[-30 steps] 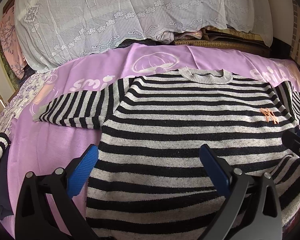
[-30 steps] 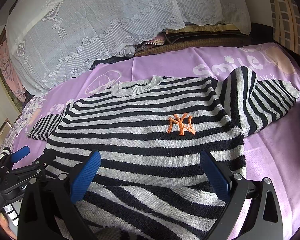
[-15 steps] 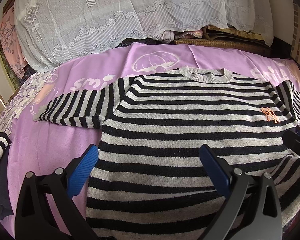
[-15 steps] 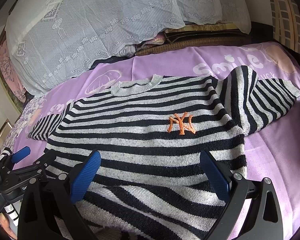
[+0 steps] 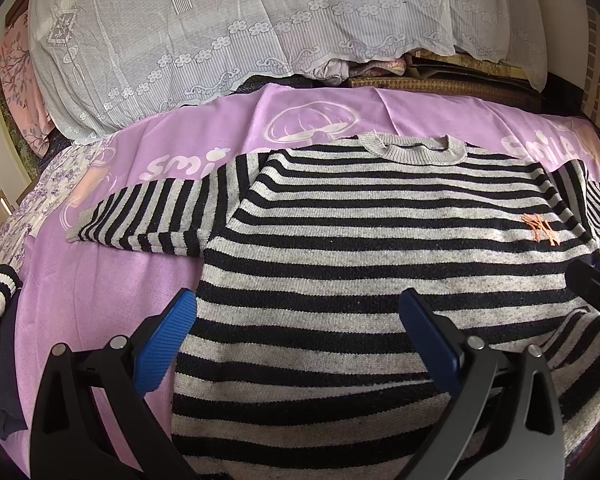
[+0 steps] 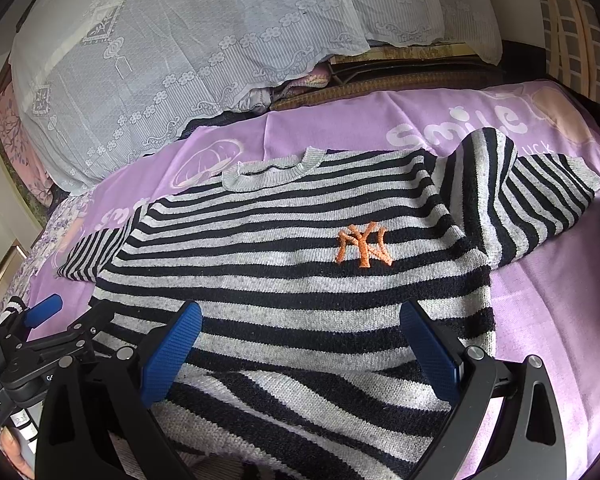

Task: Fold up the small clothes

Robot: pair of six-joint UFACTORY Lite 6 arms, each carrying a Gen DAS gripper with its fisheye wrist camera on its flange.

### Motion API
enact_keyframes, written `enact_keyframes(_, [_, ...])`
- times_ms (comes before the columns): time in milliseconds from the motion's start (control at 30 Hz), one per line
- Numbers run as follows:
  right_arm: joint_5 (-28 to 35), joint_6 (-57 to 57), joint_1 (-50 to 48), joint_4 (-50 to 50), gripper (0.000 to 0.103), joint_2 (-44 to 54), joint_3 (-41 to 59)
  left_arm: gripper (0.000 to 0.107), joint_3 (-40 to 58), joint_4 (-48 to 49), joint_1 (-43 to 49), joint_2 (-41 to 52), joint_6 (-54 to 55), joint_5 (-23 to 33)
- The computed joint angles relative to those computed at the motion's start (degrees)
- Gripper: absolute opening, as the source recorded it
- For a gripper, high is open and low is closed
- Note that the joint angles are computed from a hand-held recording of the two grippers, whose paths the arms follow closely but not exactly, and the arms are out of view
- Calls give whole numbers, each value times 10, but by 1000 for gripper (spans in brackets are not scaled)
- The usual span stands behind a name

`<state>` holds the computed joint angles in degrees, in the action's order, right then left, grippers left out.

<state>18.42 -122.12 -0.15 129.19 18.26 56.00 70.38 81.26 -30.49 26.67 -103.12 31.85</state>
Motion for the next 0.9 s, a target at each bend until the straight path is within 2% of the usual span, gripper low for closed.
enact_keyframes(900, [3,17,-2,-14,100,5,4,98,5,-9,-1,1,10,1])
